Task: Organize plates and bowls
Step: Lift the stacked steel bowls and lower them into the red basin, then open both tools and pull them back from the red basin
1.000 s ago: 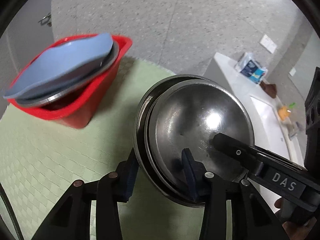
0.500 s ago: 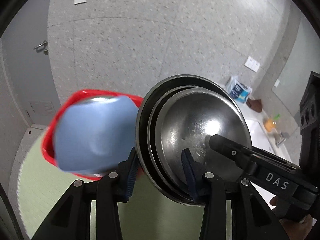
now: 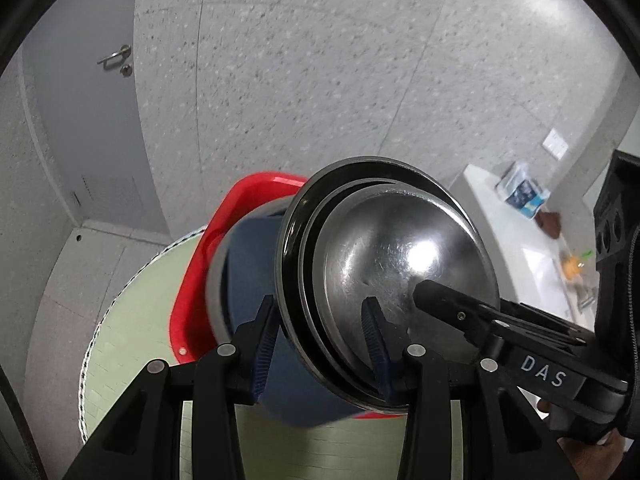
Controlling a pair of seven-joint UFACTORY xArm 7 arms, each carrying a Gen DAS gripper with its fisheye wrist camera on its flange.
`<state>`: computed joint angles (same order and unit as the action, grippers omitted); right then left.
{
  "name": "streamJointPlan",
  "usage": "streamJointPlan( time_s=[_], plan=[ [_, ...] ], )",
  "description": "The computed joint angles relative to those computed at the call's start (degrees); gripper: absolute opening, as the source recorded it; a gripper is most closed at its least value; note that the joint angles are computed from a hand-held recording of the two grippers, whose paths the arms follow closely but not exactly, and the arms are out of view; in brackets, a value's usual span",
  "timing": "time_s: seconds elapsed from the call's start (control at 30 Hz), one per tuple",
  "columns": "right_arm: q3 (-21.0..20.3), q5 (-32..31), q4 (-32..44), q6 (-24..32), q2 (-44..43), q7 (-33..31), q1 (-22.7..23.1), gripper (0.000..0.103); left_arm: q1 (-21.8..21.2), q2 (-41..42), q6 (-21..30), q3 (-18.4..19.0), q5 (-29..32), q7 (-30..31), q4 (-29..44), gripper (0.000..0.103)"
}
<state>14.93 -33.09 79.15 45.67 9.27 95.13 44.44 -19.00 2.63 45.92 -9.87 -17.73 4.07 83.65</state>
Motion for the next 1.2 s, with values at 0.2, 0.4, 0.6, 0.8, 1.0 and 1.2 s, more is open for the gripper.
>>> streamJointPlan(
  time_s=[0.2, 0.4, 0.6, 0.8, 1.0, 1.2],
  plan=[
    [-0.8, 2.4, 3.6, 1.9, 4.8, -2.6, 0.9, 0.045, 0.1, 4.9, 2.8, -0.1, 0.7, -0.2, 4.8, 0.038],
    [-2.2, 2.5, 8.8, 7.9, 8.0, -5.4, 3.3, 0.045, 0.3, 12.8, 5.1, -0.3, 1.4, -0.5, 13.6, 0.039],
    [-3.3, 1.6, 11.5, 11.8, 9.6, -5.4, 5.1, 0.046, 1.2, 14.9, 5.0, -0.9, 0.0, 0.9, 15.5, 0.043],
    [-3.6, -0.7, 12.4, 14.2, 9.2, -3.7, 6.7, 0.060, 2.0, 10.4, 1.0, -0.4, -0.3, 2.1, 10.0, 0.070],
    [-2.8, -4.6, 14.4, 19.7, 8.7, -0.8, 9.6, 0.074, 3.1, 2.8, -3.6, -0.2, -3.8, 5.0, 0.9, 0.078],
    [-0.7, -9.0, 13.6, 26.3, 5.6, 4.6, 13.6, 0.081, 1.4, -11.3, -9.8, 0.9, -3.6, 6.1, -13.6, 0.085]
  ],
)
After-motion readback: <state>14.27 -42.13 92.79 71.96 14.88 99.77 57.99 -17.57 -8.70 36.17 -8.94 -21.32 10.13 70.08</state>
